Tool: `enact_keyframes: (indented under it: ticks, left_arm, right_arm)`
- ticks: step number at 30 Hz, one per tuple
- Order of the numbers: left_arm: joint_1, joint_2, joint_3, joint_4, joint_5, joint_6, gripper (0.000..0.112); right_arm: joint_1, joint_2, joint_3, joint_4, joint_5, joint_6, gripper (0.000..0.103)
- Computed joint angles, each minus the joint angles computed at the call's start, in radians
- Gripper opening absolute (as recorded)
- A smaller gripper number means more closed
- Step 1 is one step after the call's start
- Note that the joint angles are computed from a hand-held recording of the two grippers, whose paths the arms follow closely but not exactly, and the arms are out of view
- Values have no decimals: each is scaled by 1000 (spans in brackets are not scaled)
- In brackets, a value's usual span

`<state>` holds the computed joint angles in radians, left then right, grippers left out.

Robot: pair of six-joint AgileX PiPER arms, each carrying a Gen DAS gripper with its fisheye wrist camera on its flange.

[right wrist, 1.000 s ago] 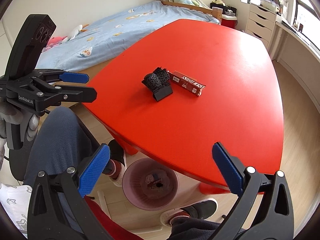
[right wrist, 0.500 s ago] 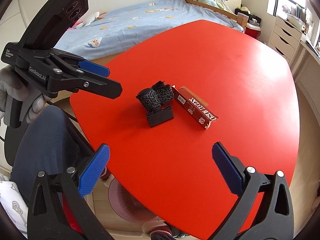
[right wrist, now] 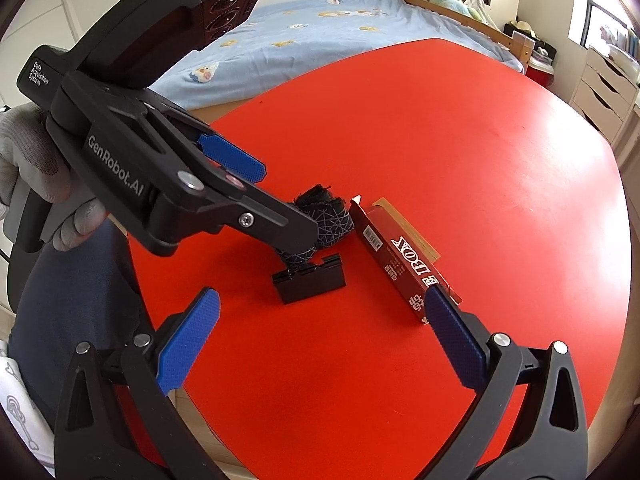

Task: Collect trash
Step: 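Grasp the black gloves with the left tool while the right tool grasps the black holder, then carry gloves and holder over the pink wastebasket and open both tools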

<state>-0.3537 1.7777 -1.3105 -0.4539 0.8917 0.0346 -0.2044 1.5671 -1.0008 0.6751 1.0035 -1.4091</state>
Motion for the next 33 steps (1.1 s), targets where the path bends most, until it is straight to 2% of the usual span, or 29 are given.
enact_keyframes:
  ticks: [3, 7, 16, 20, 24, 33]
  left_arm:
    - [7, 5, 10, -26, -8, 18, 95]
    - [7, 12, 6, -34, -11, 36, 94]
    - [-2, 12, -5, 7, -4, 25, 54]
    - [-4, 20, -13, -11, -1, 45, 45]
    - [-14, 25, -26, -6, -1, 46, 34]
    - [-36, 18, -26, 37, -38, 33, 30]
  right_arm:
    - [10, 15, 6, 4, -13, -14, 90]
    - [24, 35, 7, 9, -27, -24, 84]
    - [27, 58, 12, 40, -35, -65, 68]
    - [33, 66, 6, 46, -39, -67, 62]
    - [40, 73, -7, 41, -44, -59, 42]
    - [39, 48, 12, 17, -66, -27, 42]
